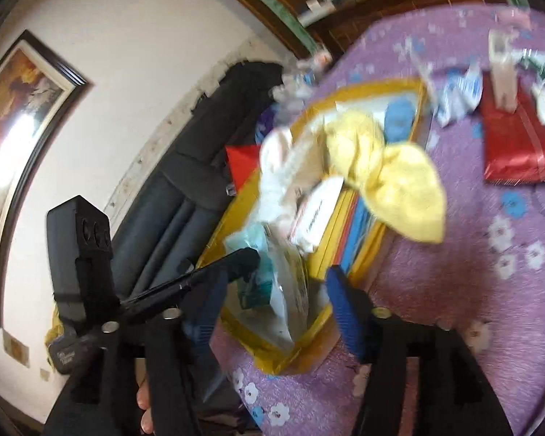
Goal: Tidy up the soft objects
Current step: 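Carry both packets into the foam box and open both grippers, then grasp the yellow-print tissue pack with right gripper while left grasps the red bag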
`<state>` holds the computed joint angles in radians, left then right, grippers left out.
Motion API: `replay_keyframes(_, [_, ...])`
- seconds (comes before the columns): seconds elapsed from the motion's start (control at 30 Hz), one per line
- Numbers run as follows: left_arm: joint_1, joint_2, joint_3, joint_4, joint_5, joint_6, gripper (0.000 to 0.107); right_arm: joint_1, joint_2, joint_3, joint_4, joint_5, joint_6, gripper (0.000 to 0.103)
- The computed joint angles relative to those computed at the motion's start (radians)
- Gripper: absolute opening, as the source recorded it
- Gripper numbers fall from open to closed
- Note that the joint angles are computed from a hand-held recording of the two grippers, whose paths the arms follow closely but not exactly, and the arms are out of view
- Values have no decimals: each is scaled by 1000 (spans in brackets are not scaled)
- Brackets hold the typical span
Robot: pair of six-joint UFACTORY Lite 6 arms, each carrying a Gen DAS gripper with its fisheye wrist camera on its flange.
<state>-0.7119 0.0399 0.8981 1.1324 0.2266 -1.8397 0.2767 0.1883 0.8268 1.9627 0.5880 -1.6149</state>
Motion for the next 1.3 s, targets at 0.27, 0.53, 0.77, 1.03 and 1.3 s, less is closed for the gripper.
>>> replay_keyframes(0.27, [-212,57,133,186,247,-202,69,-189,-257,-256,22,54,-129,73])
replay_keyframes(0.53, [-288,265,400,35,219,-16,69,-509,-206,-312,-150,135,-77,67])
replay_keyframes(0.77, [-298,445,624,-262,184,294,68,-674,-150,-281,-320,227,-36,67])
replay_keyframes(1.03, [-229,547,746,-601,133,612,68,-701,-39,-219,-339,298,-64,67])
replay_keyframes(1.3, [-168,704,1026,-766,224,843,68,-744,26,-180,-384,357,-2,63])
